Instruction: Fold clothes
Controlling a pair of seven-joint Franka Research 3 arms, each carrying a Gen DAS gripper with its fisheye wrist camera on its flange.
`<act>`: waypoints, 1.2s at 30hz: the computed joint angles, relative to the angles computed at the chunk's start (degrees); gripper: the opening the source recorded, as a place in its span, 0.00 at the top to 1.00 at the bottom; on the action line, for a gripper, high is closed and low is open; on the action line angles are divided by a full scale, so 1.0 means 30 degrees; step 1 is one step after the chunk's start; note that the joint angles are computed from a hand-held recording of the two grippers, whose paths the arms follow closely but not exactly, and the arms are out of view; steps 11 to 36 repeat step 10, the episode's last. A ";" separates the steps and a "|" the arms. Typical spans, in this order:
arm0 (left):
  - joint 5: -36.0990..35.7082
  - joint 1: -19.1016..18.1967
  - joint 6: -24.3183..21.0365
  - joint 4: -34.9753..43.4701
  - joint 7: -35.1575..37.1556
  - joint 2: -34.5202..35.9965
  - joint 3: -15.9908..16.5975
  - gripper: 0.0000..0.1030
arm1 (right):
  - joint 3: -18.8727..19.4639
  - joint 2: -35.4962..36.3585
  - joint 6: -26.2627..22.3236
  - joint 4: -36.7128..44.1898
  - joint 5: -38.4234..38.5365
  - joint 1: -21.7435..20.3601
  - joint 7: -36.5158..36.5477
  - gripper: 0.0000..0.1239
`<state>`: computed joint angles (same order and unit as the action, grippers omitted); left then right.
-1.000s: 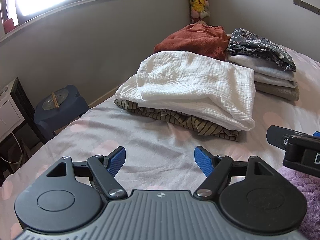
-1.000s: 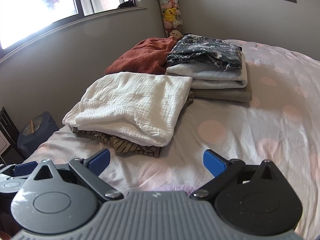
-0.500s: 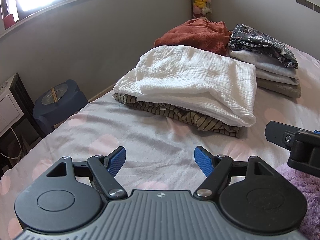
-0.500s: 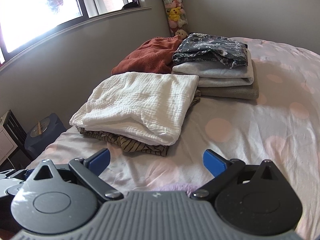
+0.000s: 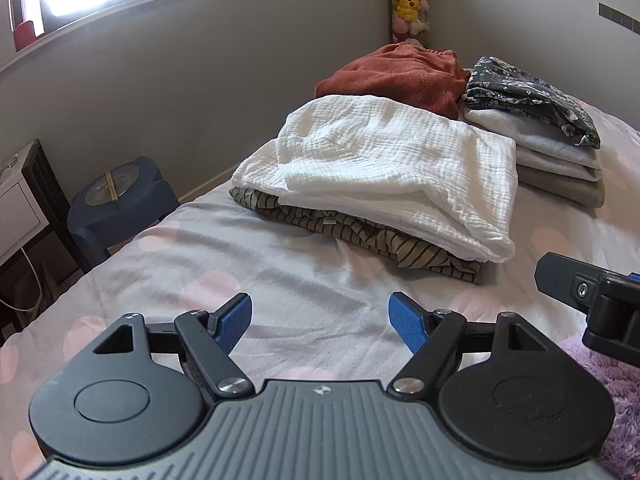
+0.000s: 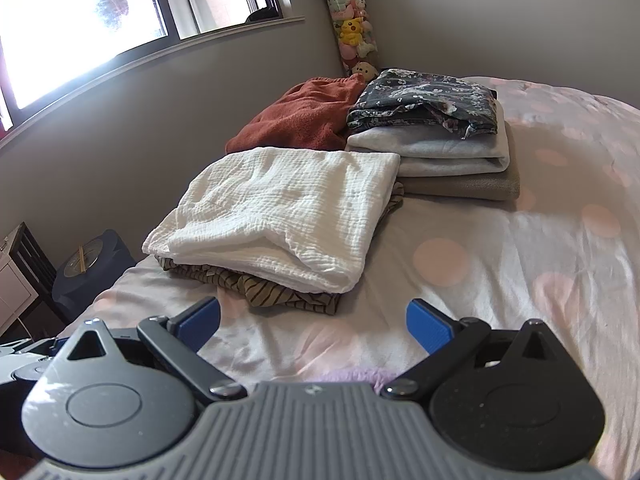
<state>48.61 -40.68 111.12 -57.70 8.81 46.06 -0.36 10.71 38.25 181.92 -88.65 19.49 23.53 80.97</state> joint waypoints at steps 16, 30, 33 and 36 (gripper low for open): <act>0.0147 -0.0068 0.0165 -0.0201 -0.0180 -0.0035 0.0020 0.28 | 0.0576 0.0013 0.0018 -0.0035 0.0070 -0.0459 -0.0271 0.19; 0.0147 -0.0068 0.0165 -0.0201 -0.0180 -0.0035 0.0020 0.28 | 0.0576 0.0013 0.0018 -0.0035 0.0070 -0.0459 -0.0271 0.19; 0.0147 -0.0068 0.0165 -0.0201 -0.0180 -0.0035 0.0020 0.28 | 0.0576 0.0013 0.0018 -0.0035 0.0070 -0.0459 -0.0271 0.19; 0.0147 -0.0068 0.0165 -0.0201 -0.0180 -0.0035 0.0020 0.28 | 0.0576 0.0013 0.0018 -0.0035 0.0070 -0.0459 -0.0271 0.19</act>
